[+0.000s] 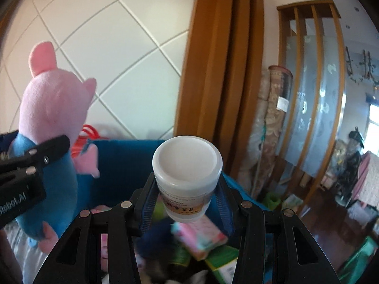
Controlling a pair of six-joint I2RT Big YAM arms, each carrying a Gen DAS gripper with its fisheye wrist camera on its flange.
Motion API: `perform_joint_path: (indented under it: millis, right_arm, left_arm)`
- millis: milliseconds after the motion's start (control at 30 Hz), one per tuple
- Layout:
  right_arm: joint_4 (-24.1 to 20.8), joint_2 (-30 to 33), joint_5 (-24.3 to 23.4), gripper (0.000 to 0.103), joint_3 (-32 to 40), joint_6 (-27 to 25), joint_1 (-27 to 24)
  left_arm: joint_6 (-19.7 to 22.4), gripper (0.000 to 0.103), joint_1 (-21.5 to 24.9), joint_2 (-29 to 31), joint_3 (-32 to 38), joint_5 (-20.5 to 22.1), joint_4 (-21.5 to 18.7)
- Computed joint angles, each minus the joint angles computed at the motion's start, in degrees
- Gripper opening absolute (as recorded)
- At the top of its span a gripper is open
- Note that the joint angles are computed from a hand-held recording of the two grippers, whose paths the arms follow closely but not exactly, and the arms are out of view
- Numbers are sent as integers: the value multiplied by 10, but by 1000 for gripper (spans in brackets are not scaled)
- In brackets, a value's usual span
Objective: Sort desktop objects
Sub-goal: 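Lift and carry the pig plush and pill bottle over the blue bin, then open both tools to drop the pig plush and bottle into the bin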
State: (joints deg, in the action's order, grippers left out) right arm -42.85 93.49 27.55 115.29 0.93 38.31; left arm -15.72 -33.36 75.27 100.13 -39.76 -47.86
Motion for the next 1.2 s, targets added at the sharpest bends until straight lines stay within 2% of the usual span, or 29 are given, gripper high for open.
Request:
perform_joint_path:
  millis: [200,367,400,433,467,500,533,633,867,1200]
  right_arm:
    - [5,12,-37,46,2,-6,-35]
    - [3,32,-57,47,27,-19,-42]
    - [7,34,-56,55,28,-21,-41]
    - [8,36,-54,80,31,-21,-41]
    - [10,38,-53,93,33,-21,-41]
    - [13,40,-39,101,35,-22,-40]
    - [21,39,-27,103,31,-25,-38]
    - [20,36,-50,103,27,-21,-42]
    - [20,26,-51,103,8,-21,-40]
    - [9,8,-75,103,-20,-3,-48]
  left_arm:
    - [-22,68,6,62,68,11,-81]
    - [-44,70,10,84,99,17,-126]
    - [-47,72,10,90,105,19,-134]
    - [-50,74,10,93,109,16,-145]
    - [-52,76,8,94,108,10,-148]
    - [-53,77,6,96,109,1,-152]
    - [-54,78,5,92,103,-9,-148]
    - [-61,80,3,84,94,-17,-146]
    - [-70,80,0,73,78,-24,-139]
    - [-70,82,-21,48,40,-64,-123]
